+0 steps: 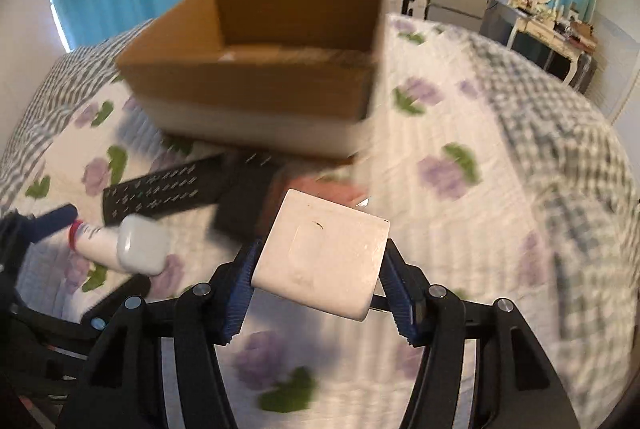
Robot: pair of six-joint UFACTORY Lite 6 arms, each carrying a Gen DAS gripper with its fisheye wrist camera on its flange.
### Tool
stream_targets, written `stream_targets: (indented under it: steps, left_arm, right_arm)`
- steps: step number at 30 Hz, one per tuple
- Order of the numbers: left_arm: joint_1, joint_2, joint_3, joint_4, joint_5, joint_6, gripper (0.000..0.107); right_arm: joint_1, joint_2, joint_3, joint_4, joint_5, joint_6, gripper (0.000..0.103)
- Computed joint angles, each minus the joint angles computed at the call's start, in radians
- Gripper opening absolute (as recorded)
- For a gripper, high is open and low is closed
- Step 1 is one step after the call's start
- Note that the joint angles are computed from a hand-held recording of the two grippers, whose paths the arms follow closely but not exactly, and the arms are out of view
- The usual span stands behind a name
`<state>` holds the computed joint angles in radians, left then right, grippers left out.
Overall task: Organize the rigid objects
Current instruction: 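Grasp the white charger block with the right tool while the left tool grasps the black adapter, then carry the adapter and charger into the box and open both tools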
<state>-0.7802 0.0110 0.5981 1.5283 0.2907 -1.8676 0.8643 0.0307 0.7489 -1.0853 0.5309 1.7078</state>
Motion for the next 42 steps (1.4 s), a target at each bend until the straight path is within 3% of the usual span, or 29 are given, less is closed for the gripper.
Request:
stream_targets:
  steps: [4, 8, 13, 15, 17, 18, 26, 35, 39, 42]
  left_arm:
    - [-0.02, 0.157, 0.149, 0.015, -0.026, -0.08, 0.101]
    - [-0.043, 0.337, 0.302, 0.058, -0.023, -0.139, 0.084]
    - [-0.054, 0.47, 0.408, 0.208, 0.013, -0.283, 0.077]
    - [-0.055, 0.482, 0.416, 0.28, 0.024, -0.35, 0.066]
    - [-0.055, 0.485, 0.424, 0.283, 0.011, -0.342, 0.041]
    - [-0.058, 0.484, 0.425, 0.254, 0.023, -0.314, 0.041]
    - [-0.023, 0.323, 0.307, 0.148, -0.053, -0.226, 0.039]
    - [-0.05, -0.055, 0.166, -0.394, 0.014, 0.34, 0.039]
    - [-0.075, -0.141, 0.2, -0.541, 0.101, 0.502, 0.039]
    - [-0.053, -0.216, 0.215, -0.643, 0.114, 0.629, 0.039]
  right_arm:
    - [-0.113, -0.062, -0.001, 0.073, -0.007, -0.201, 0.059]
    - [-0.183, -0.068, -0.056, 0.016, -0.093, -0.149, 0.059]
    - [-0.208, -0.017, -0.066, -0.02, -0.157, -0.119, 0.058]
    - [-0.204, -0.009, -0.067, -0.045, -0.155, -0.095, 0.058]
    - [-0.205, -0.009, -0.067, -0.048, -0.156, -0.093, 0.058]
    - [-0.203, -0.009, -0.067, -0.047, -0.152, -0.094, 0.058]
    - [-0.155, -0.092, -0.1, -0.028, -0.084, -0.077, 0.058]
    - [-0.031, -0.194, -0.034, 0.089, 0.091, -0.173, 0.058]
    - [0.025, -0.227, 0.024, 0.121, 0.174, -0.215, 0.058]
    - [0.051, -0.238, 0.087, 0.134, 0.227, -0.259, 0.058]
